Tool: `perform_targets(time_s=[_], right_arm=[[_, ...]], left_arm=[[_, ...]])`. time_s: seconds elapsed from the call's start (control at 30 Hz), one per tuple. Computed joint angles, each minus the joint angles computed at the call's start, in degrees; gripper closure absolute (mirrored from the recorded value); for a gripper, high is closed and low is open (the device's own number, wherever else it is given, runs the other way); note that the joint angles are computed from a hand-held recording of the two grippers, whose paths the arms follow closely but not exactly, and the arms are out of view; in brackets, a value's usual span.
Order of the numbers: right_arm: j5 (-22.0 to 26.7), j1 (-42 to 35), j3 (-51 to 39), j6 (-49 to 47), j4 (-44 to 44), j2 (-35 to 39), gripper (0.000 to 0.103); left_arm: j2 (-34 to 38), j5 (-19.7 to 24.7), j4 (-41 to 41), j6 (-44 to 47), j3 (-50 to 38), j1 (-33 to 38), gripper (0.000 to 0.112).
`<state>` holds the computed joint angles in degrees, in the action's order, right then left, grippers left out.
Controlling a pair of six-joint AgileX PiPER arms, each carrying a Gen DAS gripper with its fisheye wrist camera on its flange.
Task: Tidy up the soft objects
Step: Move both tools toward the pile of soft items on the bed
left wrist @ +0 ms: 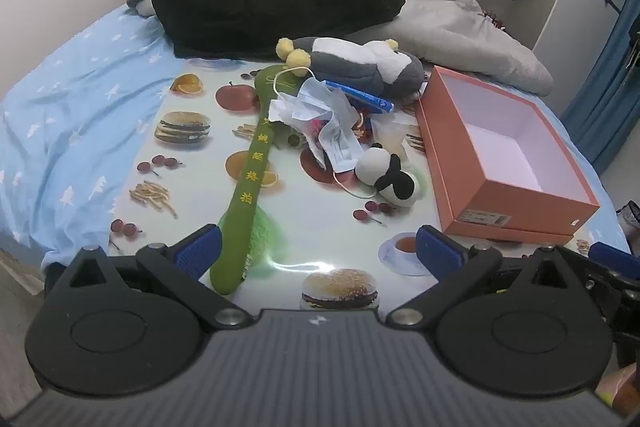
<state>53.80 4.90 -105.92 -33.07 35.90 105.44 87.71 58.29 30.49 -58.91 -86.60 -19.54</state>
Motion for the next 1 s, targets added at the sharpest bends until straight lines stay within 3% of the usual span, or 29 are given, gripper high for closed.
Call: perform_targets(time_s=[0.23, 0.43, 0.63, 1.0], right_arm=[[-0.9, -0.2, 0.3, -0.2, 0.4, 0.2, 0.0], [-1.3, -0.3, 0.3, 0.4, 0.4, 0.4, 0.0], [-0.2, -0.4, -1.4, 1.1, -0.1, 1.4, 0.0], [-1.0, -0.1, -0.9, 1.7, -0.6, 1.4, 0.0]], left_arm=[[-0.1, 1.7, -0.5, -0.2, -0.7, -1.1, 0.009], [-1.5, 0.4, -1.9, -0.2, 0.3, -1.2, 0.009], [-1.6, -4.3, -4.8, 2.7, 2.5, 2.0, 0.009], [-1.1, -4.2, -3.4, 3.0, 2.3, 0.9, 0.009]])
